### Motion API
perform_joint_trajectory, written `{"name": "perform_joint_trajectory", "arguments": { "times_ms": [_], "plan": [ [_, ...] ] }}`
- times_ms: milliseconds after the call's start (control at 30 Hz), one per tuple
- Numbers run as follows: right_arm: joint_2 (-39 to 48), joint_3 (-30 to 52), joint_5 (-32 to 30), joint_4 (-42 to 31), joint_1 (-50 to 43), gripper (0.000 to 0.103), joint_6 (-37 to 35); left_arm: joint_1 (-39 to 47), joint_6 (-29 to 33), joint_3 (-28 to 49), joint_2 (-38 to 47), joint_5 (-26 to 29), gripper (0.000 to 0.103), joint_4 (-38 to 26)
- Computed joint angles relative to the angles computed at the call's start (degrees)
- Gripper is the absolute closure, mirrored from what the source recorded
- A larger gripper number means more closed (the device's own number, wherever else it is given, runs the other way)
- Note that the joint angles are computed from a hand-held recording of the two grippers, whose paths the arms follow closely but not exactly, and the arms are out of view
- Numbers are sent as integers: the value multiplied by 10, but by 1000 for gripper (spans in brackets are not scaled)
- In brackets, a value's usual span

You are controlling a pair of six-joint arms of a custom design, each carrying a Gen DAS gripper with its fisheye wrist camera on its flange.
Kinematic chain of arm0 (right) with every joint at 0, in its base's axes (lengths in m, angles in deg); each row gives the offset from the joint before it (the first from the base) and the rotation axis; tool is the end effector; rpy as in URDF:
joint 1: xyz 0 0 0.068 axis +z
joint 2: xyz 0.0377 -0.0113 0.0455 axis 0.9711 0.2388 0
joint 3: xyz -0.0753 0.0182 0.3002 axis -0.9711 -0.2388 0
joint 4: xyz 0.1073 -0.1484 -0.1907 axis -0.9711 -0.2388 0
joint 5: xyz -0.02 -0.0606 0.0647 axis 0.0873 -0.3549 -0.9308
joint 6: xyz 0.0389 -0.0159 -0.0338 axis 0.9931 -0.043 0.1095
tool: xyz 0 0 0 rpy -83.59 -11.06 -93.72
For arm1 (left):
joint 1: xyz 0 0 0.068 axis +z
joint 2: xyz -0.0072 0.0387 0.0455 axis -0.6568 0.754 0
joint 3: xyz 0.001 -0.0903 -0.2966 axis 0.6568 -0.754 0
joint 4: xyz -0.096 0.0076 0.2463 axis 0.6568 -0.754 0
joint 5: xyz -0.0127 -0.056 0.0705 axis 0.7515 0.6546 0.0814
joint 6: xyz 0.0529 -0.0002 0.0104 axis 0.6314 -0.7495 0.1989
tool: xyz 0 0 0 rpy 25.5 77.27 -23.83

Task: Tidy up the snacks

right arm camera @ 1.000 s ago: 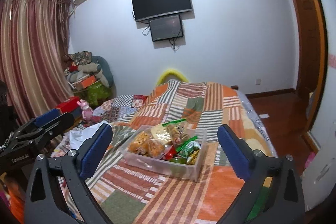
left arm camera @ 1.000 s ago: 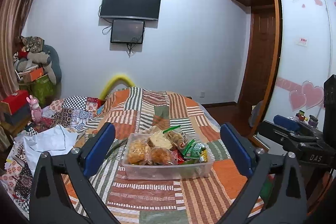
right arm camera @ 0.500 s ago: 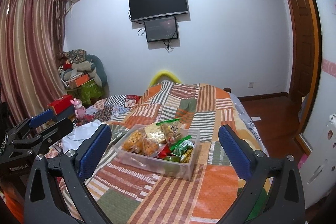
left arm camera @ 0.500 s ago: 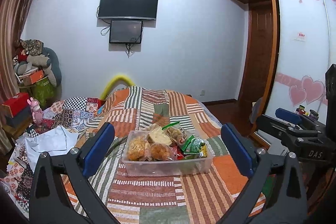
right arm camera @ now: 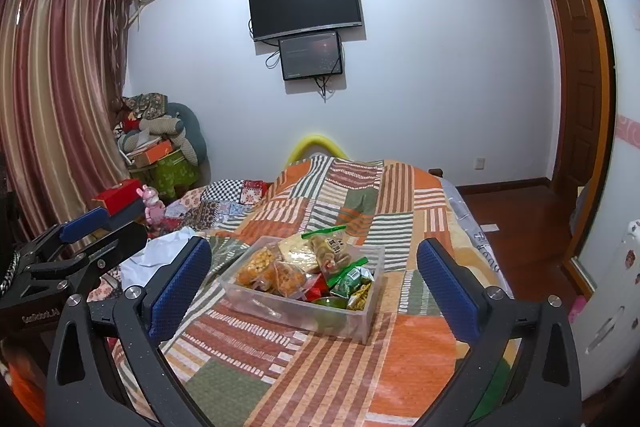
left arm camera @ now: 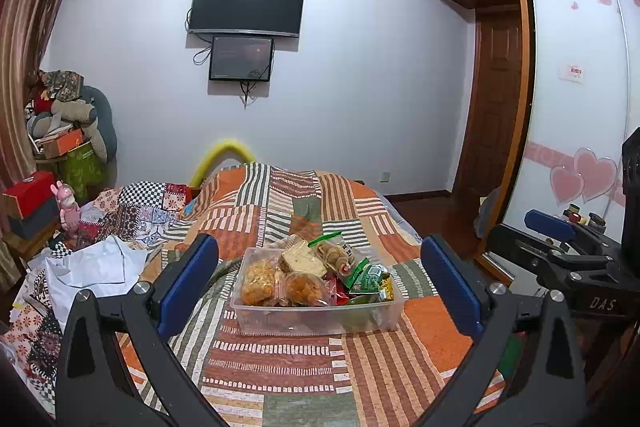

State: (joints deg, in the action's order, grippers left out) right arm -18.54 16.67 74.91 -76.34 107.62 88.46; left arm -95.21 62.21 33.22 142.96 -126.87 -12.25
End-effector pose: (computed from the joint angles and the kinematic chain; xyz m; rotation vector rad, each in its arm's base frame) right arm 0.2077 0.1252 0.2919 -0.3682 1.9018 0.4213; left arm 0.1560 -0.1703 0.3209 -0.0566 1.8810 -0.0996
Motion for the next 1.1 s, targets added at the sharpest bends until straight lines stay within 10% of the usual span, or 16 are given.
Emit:
{"name": "perform_joint_trajectory", "arguments": {
  "times_ms": [1100],
  "plan": [
    [0,1,-3,0,-10,0,-3,11,1,-2,0,33,0,8]
  ]
}}
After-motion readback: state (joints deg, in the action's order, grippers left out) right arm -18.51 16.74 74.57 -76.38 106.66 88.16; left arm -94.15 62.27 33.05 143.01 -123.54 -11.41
